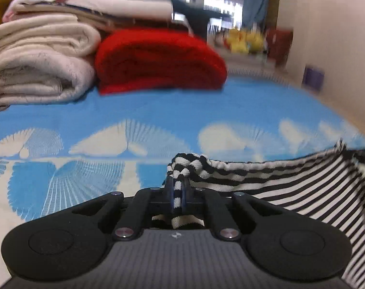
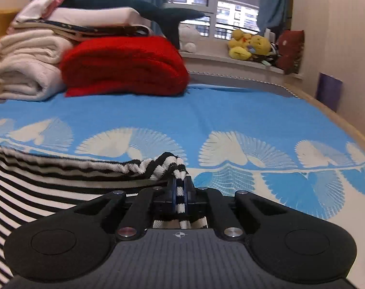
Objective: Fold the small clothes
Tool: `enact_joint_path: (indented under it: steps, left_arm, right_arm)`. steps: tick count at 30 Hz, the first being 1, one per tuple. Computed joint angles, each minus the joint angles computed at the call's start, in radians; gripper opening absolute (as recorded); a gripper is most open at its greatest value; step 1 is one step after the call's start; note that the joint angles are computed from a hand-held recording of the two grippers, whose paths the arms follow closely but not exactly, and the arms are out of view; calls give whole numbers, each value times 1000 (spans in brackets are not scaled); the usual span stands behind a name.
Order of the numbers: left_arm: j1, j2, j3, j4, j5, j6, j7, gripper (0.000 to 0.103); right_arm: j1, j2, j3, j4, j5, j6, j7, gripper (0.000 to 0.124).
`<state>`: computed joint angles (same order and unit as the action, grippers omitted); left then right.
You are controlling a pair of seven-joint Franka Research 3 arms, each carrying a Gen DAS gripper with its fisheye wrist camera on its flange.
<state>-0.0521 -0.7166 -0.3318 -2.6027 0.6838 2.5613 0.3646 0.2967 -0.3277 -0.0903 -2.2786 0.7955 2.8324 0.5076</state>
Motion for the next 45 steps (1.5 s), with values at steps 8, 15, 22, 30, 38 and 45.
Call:
enact_joint_path:
  steps: [8,15,22,30,38,45]
  left_arm:
    - [-49,134,30,-19,1,-76,134,19]
    - [-129,0,140,-9,-255,-100,207,48]
    - [-168,-223,114,76,-407,-400,228,52]
    - [-231,-441,-104,-68,-536,-627,-220,52]
    - [-343,-372,-36,-130,-534,-646,-331,54]
    - [-401,-359,17,-166,-501,-573,-282,11]
  right_arm:
    - [-142,122,153,-4,-495,-33,352,6]
    - [-135,125,125,48,-558,-117,470,30]
    - [-133,-4,18,114,-348,-390,461,41]
    - [-273,-154,-36,40,-363,-636,506,51]
    - [-379,-184,19,-55,-536,-664,700,50]
    - [-378,-227,41,-142,-563,-591,830,45]
